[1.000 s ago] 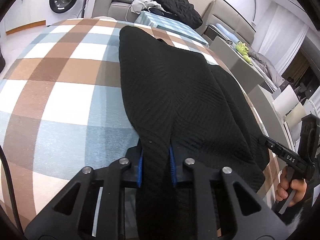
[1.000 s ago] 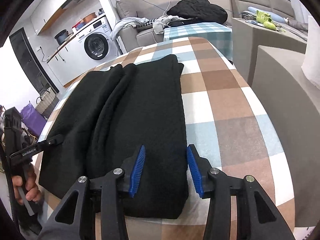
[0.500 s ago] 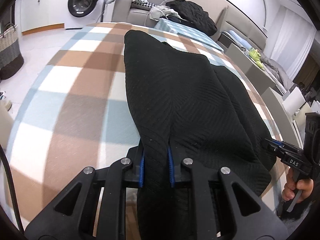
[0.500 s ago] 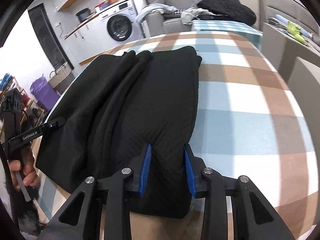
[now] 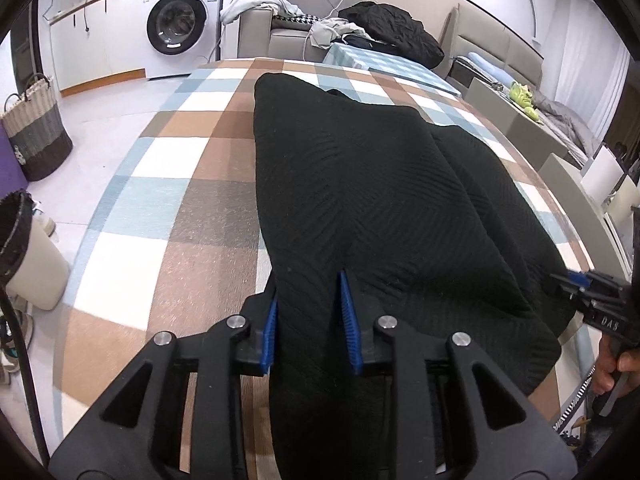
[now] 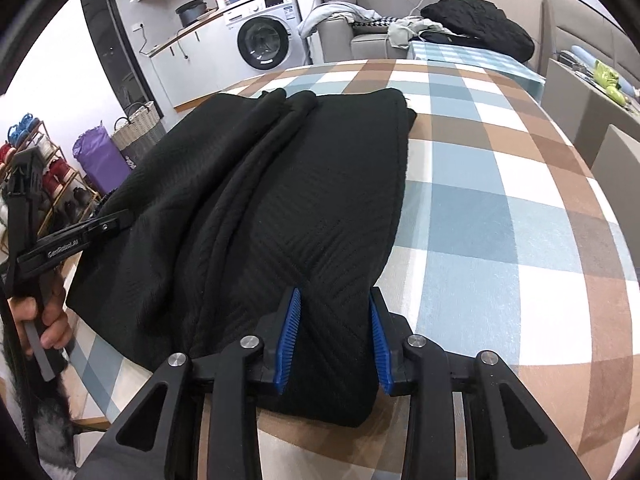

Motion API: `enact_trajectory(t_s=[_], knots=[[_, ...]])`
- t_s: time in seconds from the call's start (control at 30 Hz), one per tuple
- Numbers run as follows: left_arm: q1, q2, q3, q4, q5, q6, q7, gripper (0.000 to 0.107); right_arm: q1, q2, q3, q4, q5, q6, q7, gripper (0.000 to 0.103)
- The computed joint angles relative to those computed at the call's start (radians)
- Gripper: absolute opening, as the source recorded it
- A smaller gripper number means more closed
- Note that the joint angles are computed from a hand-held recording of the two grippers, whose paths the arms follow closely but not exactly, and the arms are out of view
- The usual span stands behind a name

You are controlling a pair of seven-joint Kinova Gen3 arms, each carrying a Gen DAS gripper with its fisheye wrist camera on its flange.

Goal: Fold small clothes

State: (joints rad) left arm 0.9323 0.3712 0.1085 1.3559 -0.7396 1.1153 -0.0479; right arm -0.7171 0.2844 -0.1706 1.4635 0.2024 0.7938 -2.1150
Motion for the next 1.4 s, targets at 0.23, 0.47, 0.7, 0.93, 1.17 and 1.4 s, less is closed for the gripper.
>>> enact_trajectory(t_s=[0.23,0.47,0.7,0.93,1.17,1.4], knots=[[0.099,-0.023,0.001,-0.004,-0.119,0.056,0.077,0.082,-0.005,-0.06,-0.016,0.013,0.021,-0.045,-0.019,0.057],[0.12,0.011,0.02,-0.095,-0.144,0.118,0.011,0.083,0.056,-0.015,-0.107,-0.035,-0.14,-0.129,0.205,0.056],[0.116,0.0,0.015,-0.087,-0.119,0.092,0.013,0.083,0.004,0.128,-0.092,-0.173,-0.267,-0.038,0.349,0.034],[0.112,-0.011,0.015,-0.066,-0.13,0.083,0.027,0.083,0.002,0.136,-0.076,-0.206,-0.323,0.034,0.37,0.006],[0.101,0.0,0.021,-0.073,-0.11,0.08,0.011,0.083,0.003,0.158,-0.069,-0.235,-0.326,0.084,0.378,0.014],[0.097,-0.005,0.012,-0.061,-0.097,0.079,0.02,0.083,0.015,0.22,-0.051,-0.291,-0.361,0.041,0.341,0.02]])
